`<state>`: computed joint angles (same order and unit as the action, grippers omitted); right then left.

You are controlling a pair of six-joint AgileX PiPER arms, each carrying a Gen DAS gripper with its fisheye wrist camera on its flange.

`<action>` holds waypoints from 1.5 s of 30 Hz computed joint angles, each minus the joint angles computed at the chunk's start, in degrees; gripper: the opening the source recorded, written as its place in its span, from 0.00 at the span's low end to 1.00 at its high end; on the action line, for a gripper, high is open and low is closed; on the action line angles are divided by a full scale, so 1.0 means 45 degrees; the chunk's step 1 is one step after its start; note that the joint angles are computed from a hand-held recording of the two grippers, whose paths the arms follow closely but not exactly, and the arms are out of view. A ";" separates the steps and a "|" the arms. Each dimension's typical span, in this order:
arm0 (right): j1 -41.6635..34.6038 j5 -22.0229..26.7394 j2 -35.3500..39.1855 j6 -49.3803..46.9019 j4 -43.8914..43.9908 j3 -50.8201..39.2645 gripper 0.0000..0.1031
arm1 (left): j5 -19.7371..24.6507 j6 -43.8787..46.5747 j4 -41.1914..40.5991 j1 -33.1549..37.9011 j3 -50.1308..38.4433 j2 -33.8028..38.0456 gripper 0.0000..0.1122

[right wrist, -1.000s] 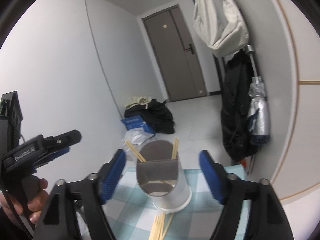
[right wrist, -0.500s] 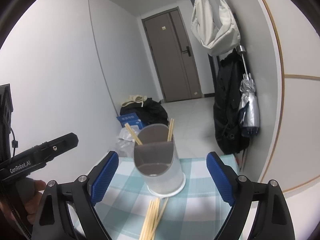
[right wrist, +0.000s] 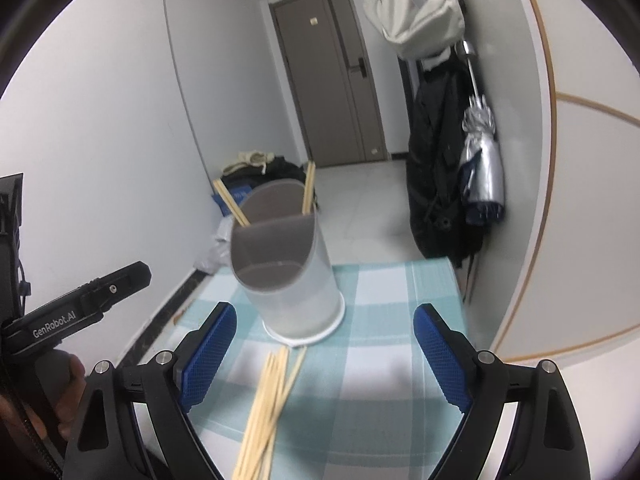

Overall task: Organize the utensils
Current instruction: 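Move both tools down toward the chopstick pile beside the holder, then grasp one chopstick with the right tool from the pile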

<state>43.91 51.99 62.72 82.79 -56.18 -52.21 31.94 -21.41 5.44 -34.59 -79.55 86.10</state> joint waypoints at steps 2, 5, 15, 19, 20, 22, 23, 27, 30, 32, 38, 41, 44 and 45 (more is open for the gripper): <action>-0.0244 -0.0143 0.0217 -0.0256 0.0361 0.0015 0.88 | -0.0050 0.0070 -0.0122 0.0147 0.0064 0.0152 0.91; -0.0682 -0.0499 0.0582 -0.0569 0.0971 0.0049 0.88 | 0.0077 0.0250 -0.0413 0.0435 0.0033 0.0431 0.91; -0.2562 -0.1418 0.2567 -0.3744 0.4466 -0.1063 0.86 | 0.1463 0.1008 -0.1758 0.1490 -0.1229 0.1409 0.91; -0.3471 -0.1609 0.4126 -0.6663 0.7082 -0.2210 0.73 | 0.1973 0.1074 -0.2110 0.1901 -0.1567 0.1515 0.91; -0.3588 -0.1597 0.4396 -0.6988 0.7370 -0.2377 0.68 | 0.2098 0.1213 -0.2317 0.2044 -0.1658 0.1585 0.91; -0.3985 -0.1483 0.5114 -0.8024 0.8437 -0.2920 0.60 | 0.2306 0.1072 -0.2330 0.2153 -0.1840 0.1740 0.91; -0.4166 -0.1533 0.5382 -0.8430 0.8867 -0.3087 0.49 | 0.2420 0.1035 -0.2403 0.2243 -0.1863 0.1762 0.91; -0.4656 -0.1053 0.6578 -0.9439 1.0098 -0.4079 0.41 | 0.2750 0.0984 -0.2616 0.2455 -0.2112 0.1987 0.91; -0.4463 -0.0803 0.7045 -0.9319 0.9910 -0.4467 0.34 | 0.2978 0.0983 -0.2784 0.2590 -0.2217 0.2062 0.91; -0.4087 -0.0254 0.7345 -0.9084 0.9293 -0.4865 0.34 | 0.3044 0.1060 -0.3009 0.2722 -0.2243 0.2093 0.91; -0.3143 0.0919 0.7741 -0.9047 0.8256 -0.5411 0.08 | 0.3101 0.1070 -0.3304 0.2881 -0.2261 0.2019 0.91; -0.3217 0.0730 0.7454 -0.9278 0.8659 -0.5135 0.04 | 0.3077 0.0972 -0.3200 0.2786 -0.2187 0.1944 0.91; -0.3316 0.0643 0.7041 -0.9277 0.8900 -0.4716 0.04 | 0.3115 0.1154 -0.3327 0.2872 -0.2310 0.2068 0.91; -0.3323 0.0669 0.6894 -0.9330 0.8977 -0.4571 0.04 | 0.3121 0.1139 -0.3298 0.2862 -0.2293 0.2062 0.91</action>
